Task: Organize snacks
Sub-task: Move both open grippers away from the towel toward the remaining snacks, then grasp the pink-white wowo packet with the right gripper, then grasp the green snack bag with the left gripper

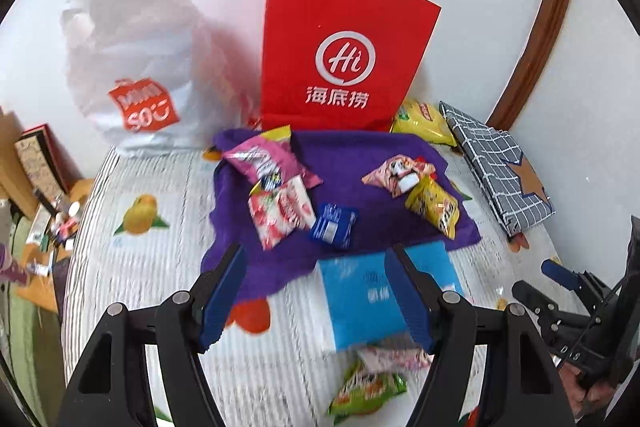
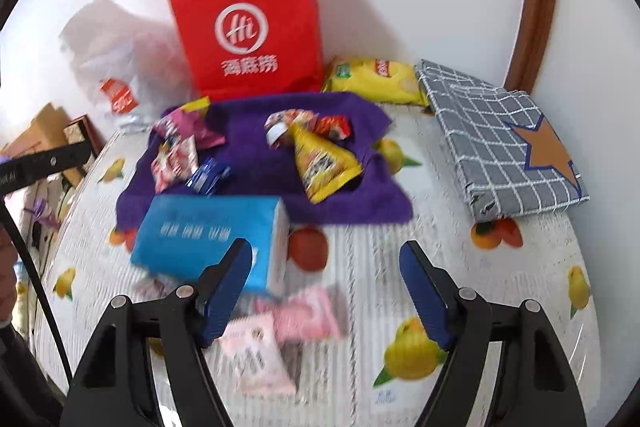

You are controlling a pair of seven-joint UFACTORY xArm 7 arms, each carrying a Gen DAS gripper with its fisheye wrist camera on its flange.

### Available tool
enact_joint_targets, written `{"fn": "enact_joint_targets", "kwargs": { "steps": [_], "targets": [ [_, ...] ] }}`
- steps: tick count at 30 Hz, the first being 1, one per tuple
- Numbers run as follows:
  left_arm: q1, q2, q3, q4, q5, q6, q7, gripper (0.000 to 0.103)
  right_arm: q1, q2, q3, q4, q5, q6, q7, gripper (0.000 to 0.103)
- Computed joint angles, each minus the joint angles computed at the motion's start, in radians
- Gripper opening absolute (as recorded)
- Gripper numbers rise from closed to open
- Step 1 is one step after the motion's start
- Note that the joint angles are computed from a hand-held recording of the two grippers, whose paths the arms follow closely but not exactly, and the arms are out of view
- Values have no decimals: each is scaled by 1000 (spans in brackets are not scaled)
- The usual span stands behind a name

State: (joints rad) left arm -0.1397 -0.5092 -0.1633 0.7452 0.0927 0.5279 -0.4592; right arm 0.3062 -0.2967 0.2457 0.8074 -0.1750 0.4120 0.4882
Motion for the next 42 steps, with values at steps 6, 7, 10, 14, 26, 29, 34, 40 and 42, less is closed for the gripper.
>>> {"fn": "enact_joint_targets", "kwargs": {
  "steps": [6,7,10,14,26,29,34,40,42],
  "targets": [
    [-3,-117,-6,-109,-10,28,-34,70,43,-40,17,-96,26,-27,-23,76],
    [-4,-130,-6,-122,-12,32,-35,70,47,-39,24,-108,23,-32,-21,76],
    [-11,-170,1,-161,-22,51,-32,70,80,-25,21,-131,50,-33,-39,67],
    [-1,-217,-1,-191,-18,69,-35,70,121,8,6,-137,99,-36,-84,63],
    [1,-220,-10,-221,-16,84,-28,70,153,116,-15,-119,172,-63,-164,40],
    [-8,-202,-17,-223,-16,85,-30,70,150,100,-15,-135,177,-84,-167,40],
    [-36,-151,-22,-219,-27,68,-32,70,124,56,-1,-158,138,-101,-134,39],
    [-74,-84,-36,-207,-32,47,-28,70,86,-16,-2,-201,99,-115,-101,40],
    [-92,-67,-31,-206,-42,36,-23,70,58,-34,6,-209,73,-111,-82,40]
  ]
}}
